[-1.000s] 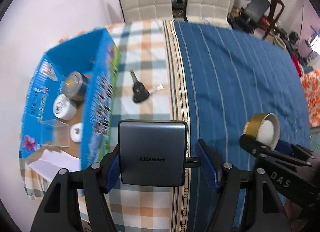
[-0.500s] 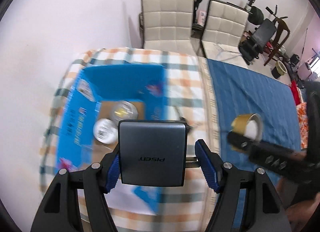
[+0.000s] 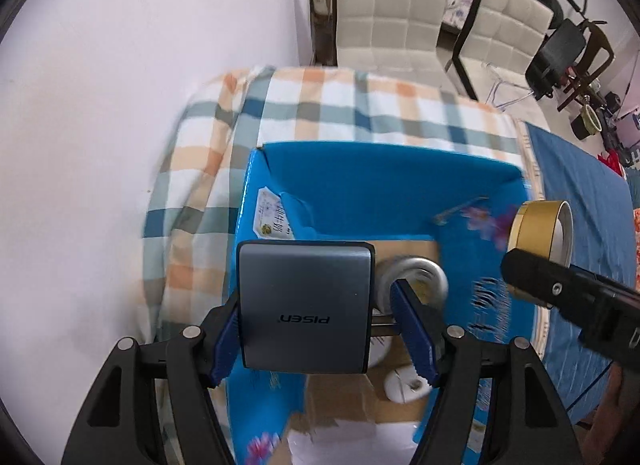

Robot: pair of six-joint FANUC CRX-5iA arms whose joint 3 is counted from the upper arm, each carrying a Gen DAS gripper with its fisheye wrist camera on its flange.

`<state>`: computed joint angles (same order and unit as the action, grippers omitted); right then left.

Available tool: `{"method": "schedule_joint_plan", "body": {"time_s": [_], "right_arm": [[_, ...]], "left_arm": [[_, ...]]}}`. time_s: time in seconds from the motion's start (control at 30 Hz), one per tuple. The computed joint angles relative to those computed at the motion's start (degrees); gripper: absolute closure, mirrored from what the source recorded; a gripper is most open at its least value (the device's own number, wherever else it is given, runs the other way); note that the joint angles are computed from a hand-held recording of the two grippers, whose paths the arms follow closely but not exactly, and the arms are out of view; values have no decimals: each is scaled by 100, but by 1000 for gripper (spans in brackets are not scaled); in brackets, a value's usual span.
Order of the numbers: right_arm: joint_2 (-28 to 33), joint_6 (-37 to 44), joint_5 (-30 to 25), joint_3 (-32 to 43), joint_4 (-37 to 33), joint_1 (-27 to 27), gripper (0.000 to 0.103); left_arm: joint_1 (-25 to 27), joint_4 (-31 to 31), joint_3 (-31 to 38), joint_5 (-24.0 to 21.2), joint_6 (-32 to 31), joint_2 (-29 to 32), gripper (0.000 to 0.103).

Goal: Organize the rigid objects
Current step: 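Carry the gold lid and power bank with both grippers over the blue box, then lower the lid and power bank into the box and open both grippers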

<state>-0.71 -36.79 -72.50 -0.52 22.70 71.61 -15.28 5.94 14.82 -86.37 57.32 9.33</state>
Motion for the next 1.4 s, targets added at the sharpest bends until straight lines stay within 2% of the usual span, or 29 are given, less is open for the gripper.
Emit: {"method": "schedule_joint_plan", "body": {"time_s": [0.1, 0.23, 0.53, 0.7, 0.93, 1.27, 1.4], "right_arm": [[407, 470, 173, 303, -408, -471, 36], [770, 842, 251, 506, -796, -831, 36], [1191, 1135, 321, 651, -1390, -1219, 36], [1295, 1288, 312, 681, -1548, -1281, 36], [1181, 1300, 782, 442, -1946, -1315, 37], [1159, 1257, 965, 327, -2049, -1415, 37], [1150, 1355, 946, 357, -2166, -1519, 36]], "left_arm": [[4, 37, 57, -82, -48, 243, 35], [-7, 30, 116, -254, -196, 517, 35], [-51, -6, 129, -340, -428, 722, 36], [-70, -3, 103, -189, -512, 733, 36], [-183, -199, -89, 131, -752, 600, 36], [-269, -255, 110, -50, -463, 766, 34], [-189, -131, 230, -242, -387, 819, 25]]}}
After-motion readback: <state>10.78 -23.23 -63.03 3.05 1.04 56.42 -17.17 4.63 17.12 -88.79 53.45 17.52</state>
